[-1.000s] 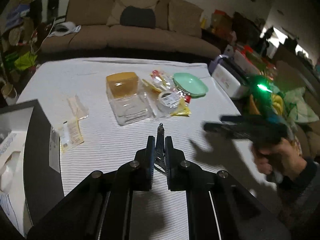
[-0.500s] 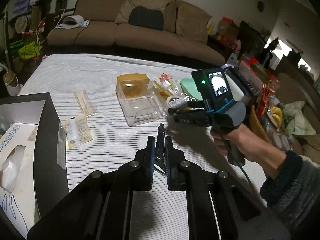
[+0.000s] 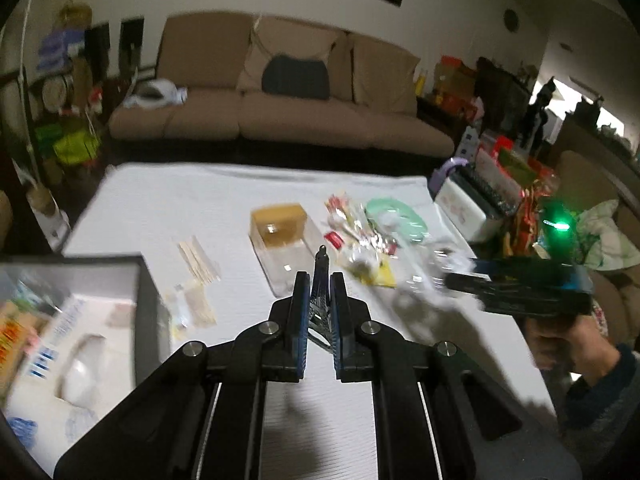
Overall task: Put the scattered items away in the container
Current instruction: 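Carry the keychain and tape package over the bin and open both tools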
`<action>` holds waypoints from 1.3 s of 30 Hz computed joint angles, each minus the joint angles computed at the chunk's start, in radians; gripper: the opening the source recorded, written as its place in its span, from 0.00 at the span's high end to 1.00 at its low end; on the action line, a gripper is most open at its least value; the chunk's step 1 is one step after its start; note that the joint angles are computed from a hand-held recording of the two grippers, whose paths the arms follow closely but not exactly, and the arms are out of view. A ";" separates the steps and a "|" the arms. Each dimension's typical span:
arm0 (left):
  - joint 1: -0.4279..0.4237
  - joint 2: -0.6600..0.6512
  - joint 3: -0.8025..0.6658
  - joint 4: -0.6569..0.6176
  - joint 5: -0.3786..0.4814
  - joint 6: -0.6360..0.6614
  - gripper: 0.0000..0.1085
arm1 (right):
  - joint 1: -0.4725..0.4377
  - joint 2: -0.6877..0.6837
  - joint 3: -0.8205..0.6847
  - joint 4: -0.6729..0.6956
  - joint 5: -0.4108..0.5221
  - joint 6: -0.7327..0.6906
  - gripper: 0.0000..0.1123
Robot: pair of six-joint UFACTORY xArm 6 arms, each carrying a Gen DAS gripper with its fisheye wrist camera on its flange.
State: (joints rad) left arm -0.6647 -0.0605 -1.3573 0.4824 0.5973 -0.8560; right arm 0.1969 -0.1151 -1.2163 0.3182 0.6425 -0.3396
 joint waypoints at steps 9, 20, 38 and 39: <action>-0.003 -0.154 0.012 0.127 0.081 -0.079 0.98 | 0.084 -0.116 -0.110 0.064 0.094 0.029 0.48; 0.187 -0.521 0.271 0.114 0.147 -0.126 0.98 | 0.367 0.120 -0.426 0.099 0.195 0.139 0.48; 0.434 -0.667 0.514 -0.196 0.252 0.032 0.98 | 0.575 0.605 -0.893 0.017 0.459 0.295 0.47; 0.432 -0.658 0.511 -0.195 0.259 0.036 0.98 | 0.575 0.615 -0.901 0.013 0.460 0.300 0.47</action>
State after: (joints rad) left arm -0.2325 -0.7186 -0.8461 0.2870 0.8559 -0.8198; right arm 0.7717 0.5000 -2.1172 0.3314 1.1026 -0.0393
